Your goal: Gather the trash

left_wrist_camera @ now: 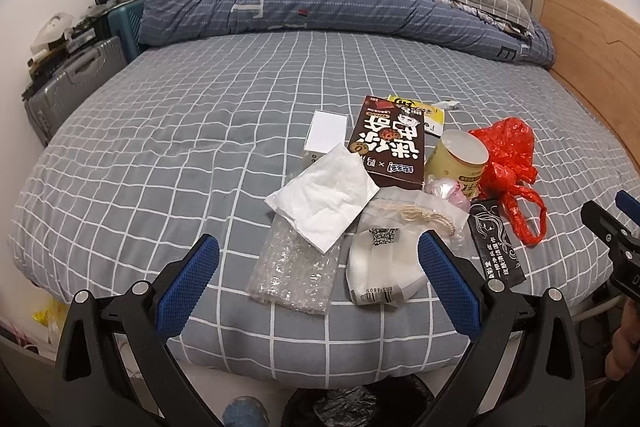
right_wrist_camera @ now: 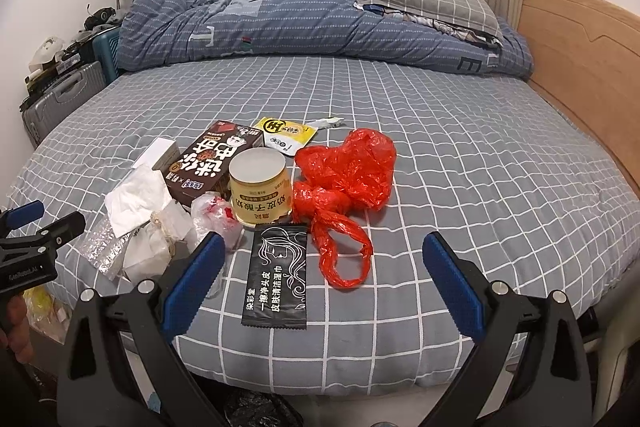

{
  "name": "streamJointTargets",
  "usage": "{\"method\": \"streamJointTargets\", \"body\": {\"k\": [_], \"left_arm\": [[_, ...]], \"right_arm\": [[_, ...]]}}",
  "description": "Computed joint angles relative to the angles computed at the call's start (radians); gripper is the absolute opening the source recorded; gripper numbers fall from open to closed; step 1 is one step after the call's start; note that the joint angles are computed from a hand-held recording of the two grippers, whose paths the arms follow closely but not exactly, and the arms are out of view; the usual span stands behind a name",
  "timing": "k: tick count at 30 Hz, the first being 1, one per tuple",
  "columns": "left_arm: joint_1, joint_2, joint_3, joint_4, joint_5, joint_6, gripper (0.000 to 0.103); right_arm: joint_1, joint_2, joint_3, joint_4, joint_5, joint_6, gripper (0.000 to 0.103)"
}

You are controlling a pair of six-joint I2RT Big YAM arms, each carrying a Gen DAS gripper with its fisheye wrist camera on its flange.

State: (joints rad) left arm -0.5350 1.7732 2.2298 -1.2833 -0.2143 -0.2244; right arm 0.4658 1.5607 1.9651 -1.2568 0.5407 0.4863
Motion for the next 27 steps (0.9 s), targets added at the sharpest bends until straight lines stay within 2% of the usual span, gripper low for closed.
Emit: {"method": "streamJointTargets", "body": {"k": [27], "left_arm": [[-0.006, 0.012, 0.018, -0.014, 0.0, 0.008, 0.097]], "right_arm": [[-0.003, -0.007, -0.013, 0.003, 0.001, -0.003, 0.095]]}}
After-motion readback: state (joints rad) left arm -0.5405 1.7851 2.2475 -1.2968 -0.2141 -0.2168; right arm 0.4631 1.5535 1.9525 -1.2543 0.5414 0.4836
